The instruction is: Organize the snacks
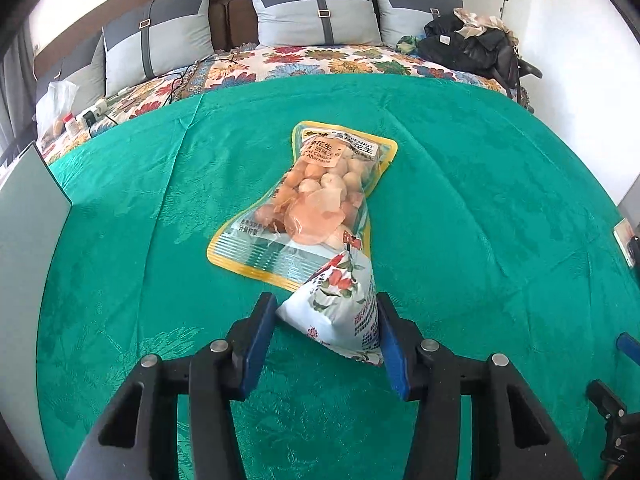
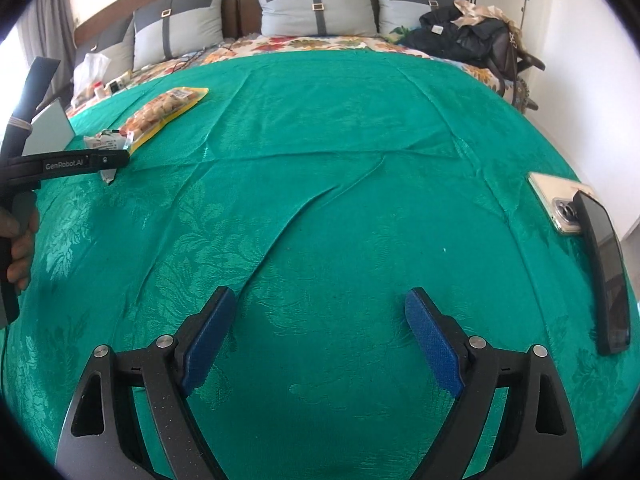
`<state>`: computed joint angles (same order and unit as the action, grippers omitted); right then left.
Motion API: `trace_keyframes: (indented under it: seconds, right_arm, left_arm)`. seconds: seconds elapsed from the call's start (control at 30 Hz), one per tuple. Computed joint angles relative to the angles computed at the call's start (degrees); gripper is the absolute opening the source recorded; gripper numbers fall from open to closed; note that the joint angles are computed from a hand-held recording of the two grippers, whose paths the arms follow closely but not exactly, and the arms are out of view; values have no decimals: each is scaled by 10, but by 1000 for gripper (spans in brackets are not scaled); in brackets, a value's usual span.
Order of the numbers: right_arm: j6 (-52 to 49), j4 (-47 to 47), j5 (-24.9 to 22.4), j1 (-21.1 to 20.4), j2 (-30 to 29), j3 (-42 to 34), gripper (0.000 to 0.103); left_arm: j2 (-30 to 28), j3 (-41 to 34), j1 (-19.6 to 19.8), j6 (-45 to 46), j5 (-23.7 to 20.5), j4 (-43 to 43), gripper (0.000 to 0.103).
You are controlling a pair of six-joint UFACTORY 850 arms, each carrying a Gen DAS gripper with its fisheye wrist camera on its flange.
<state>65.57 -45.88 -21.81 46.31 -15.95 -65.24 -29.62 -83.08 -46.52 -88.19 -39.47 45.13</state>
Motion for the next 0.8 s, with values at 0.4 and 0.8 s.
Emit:
trace_keyframes:
  seconds: [0.4, 0.8]
  right_arm:
    - [-1, 0, 0, 0, 1, 1, 90]
    - [-2, 1, 0, -1, 1, 0, 90]
  left_arm:
    - [155, 152, -75, -109, -39, -71, 48]
    - [161, 222, -77, -212, -81, 11, 79]
